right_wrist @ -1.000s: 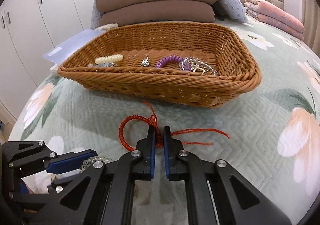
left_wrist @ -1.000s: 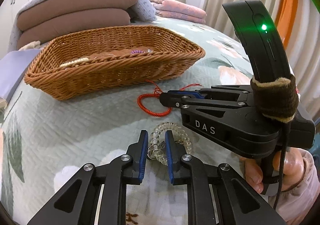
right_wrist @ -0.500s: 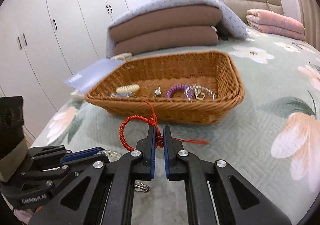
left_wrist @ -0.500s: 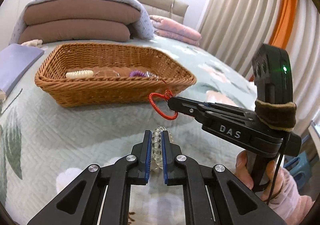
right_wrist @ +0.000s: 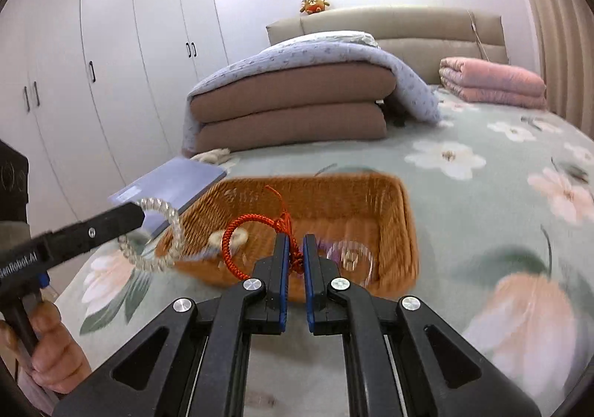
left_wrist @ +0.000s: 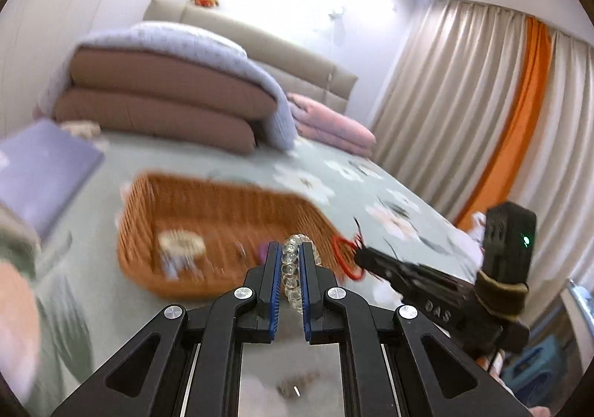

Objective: Organize jewelry
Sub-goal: 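Carry the crystal bracelet and red cord over the basket with both tools, then open both tools to drop the bracelet and red cord into the basket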

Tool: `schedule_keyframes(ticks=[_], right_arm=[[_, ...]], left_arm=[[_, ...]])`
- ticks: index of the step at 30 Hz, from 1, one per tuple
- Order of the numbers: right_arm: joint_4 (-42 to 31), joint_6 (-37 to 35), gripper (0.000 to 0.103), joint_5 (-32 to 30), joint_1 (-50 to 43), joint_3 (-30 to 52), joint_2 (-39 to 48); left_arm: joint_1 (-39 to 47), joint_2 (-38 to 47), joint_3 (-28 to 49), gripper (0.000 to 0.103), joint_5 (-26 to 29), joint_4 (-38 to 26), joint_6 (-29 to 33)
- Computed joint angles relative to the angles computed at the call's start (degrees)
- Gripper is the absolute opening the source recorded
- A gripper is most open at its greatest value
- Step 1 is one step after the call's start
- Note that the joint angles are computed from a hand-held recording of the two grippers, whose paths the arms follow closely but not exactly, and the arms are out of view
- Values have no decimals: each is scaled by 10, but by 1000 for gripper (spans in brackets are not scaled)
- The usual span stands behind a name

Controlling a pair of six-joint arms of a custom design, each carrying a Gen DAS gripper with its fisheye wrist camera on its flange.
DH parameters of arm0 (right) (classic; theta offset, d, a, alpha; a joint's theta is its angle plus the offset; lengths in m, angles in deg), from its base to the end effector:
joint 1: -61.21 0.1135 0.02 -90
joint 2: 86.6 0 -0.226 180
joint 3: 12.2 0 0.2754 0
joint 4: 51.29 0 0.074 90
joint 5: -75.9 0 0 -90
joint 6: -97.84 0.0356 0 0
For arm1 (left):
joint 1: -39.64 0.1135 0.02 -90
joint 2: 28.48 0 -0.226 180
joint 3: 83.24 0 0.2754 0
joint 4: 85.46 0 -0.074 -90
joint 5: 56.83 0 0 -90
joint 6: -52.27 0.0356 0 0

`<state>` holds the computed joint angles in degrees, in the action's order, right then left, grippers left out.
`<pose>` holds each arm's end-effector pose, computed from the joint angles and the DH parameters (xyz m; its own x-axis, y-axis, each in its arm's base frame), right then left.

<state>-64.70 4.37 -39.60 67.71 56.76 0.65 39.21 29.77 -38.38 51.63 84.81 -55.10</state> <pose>0.3569 0.0561 0.1970 -0.4929 -0.1111 -0.8629 -0.4969 0.8502 0.1743 0.2680 -0.0133 0.1996 -0.4638 -0.2797 -0.8406 0.1675 0.9041 -0.3932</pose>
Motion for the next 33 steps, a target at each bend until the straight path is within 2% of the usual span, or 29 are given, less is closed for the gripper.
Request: schedule_keyframes(ticks=[5, 11, 14, 18, 21, 22, 23, 25, 26, 33], right_arm=[[-11, 30, 9, 41, 21, 146, 149], [-22, 31, 9, 47, 18, 212, 248], [-26, 31, 9, 43, 16, 218, 257], [-13, 29, 9, 60, 19, 205, 250], [-15, 35, 23, 58, 16, 204, 249], [-15, 38, 33, 54, 15, 204, 249], [-13, 40, 42, 52, 13, 201, 246], [-3, 42, 47, 47, 12, 190, 236], [5, 42, 47, 44, 12, 181, 229], [56, 32, 47, 53, 18, 124, 181]], left_arm=[[17, 164, 123, 9, -21, 32, -6], [21, 323, 193, 9, -38, 61, 7], [17, 354, 214, 9, -40, 52, 11], [2, 327, 183, 9, -64, 67, 23], [2, 320, 177, 10, -71, 67, 25], [5, 322, 179, 10, -64, 66, 22], [11, 321, 178, 15, -48, 66, 18], [17, 313, 172, 39, -40, 67, 9], [19, 306, 163, 59, -43, 77, 1], [17, 280, 140, 60, -66, 94, 6]])
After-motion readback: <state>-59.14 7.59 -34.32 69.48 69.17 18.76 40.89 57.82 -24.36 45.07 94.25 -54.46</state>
